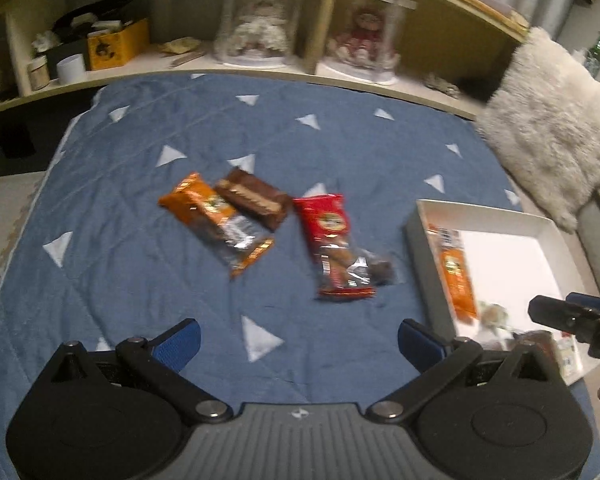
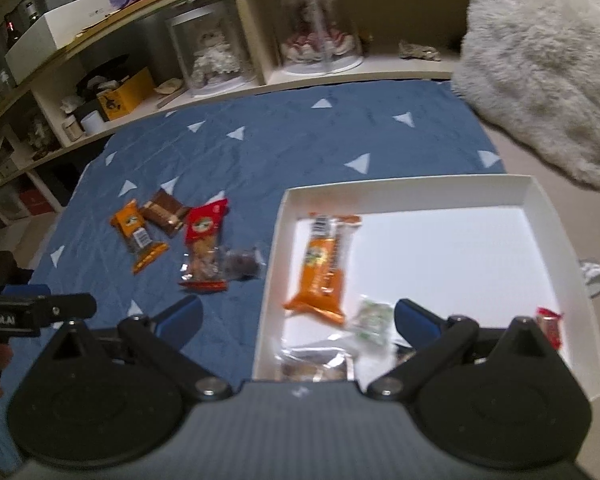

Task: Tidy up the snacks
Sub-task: 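Grasp the long orange wrapped bar with the left tool while the right grasps the clear pack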

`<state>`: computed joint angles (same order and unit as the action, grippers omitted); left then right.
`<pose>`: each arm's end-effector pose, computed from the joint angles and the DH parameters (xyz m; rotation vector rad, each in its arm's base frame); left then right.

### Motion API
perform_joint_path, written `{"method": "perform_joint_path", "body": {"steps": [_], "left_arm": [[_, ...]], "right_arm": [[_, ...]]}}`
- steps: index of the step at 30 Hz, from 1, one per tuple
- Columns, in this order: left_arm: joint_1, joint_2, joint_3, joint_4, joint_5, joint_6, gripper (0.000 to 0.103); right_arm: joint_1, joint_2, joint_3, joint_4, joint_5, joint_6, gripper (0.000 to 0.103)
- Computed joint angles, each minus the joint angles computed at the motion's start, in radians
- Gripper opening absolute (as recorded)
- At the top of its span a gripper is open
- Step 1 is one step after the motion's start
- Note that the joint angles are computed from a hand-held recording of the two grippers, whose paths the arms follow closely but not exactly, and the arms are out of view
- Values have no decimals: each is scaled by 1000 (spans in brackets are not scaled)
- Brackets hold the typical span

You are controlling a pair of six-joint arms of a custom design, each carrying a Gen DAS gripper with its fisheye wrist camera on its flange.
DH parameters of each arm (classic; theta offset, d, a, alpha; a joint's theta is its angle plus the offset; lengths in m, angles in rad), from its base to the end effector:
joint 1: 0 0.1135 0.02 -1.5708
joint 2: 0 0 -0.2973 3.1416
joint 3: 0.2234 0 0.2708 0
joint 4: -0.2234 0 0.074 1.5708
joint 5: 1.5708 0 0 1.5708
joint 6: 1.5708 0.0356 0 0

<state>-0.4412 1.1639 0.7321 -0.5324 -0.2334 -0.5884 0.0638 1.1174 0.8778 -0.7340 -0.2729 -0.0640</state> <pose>0.2108 -0.0904 0.2412 -0.2753 2.4865 -0.1301 0.2204 0.0237 0.2868 -0.2676 2.5122 0.3465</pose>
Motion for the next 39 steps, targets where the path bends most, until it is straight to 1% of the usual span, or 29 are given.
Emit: {"method": "perform_joint_path", "body": {"steps": [3, 9, 11, 13, 15, 17, 19, 20, 22, 24, 27, 31, 34, 39], "left_arm": [[55, -14, -35, 39, 12, 29, 103], [170, -1, -75, 116, 14, 88, 103], [223, 2, -100, 182, 43, 92, 103], [256, 14, -115, 246, 47, 81, 103], [285, 51, -106, 285, 54, 66, 103], [312, 98, -94, 328, 72, 32, 103], [343, 152, -91, 392, 112, -8, 103], [351, 173, -94, 417, 125, -26, 103], [367, 235, -85, 465, 152, -53, 103], [367, 293, -65, 492, 148, -64, 103], [363, 382, -19, 512, 124, -71, 103], [345, 482, 36, 529, 81, -41, 103], [336, 540, 69, 525, 46, -22, 103], [319, 581, 78, 521, -20, 30, 103]], "right_arm": [[59, 22, -13, 54, 17, 50, 103], [139, 76, -58, 202, 41, 93, 103], [159, 89, -80, 265, 52, 93, 103], [183, 103, -102, 334, 75, 85, 103], [207, 127, -119, 403, 108, 70, 103], [214, 163, -124, 449, 109, 38, 103], [219, 205, -121, 485, 95, 9, 102], [225, 223, -120, 504, 98, -2, 100], [233, 259, -117, 543, 90, -56, 83], [241, 300, -102, 564, 79, -125, 77], [265, 358, -80, 585, 98, -229, 67], [293, 436, -53, 609, 118, -353, 60], [306, 482, -38, 623, 118, -416, 60], [347, 525, -38, 644, 174, -538, 58]]}}
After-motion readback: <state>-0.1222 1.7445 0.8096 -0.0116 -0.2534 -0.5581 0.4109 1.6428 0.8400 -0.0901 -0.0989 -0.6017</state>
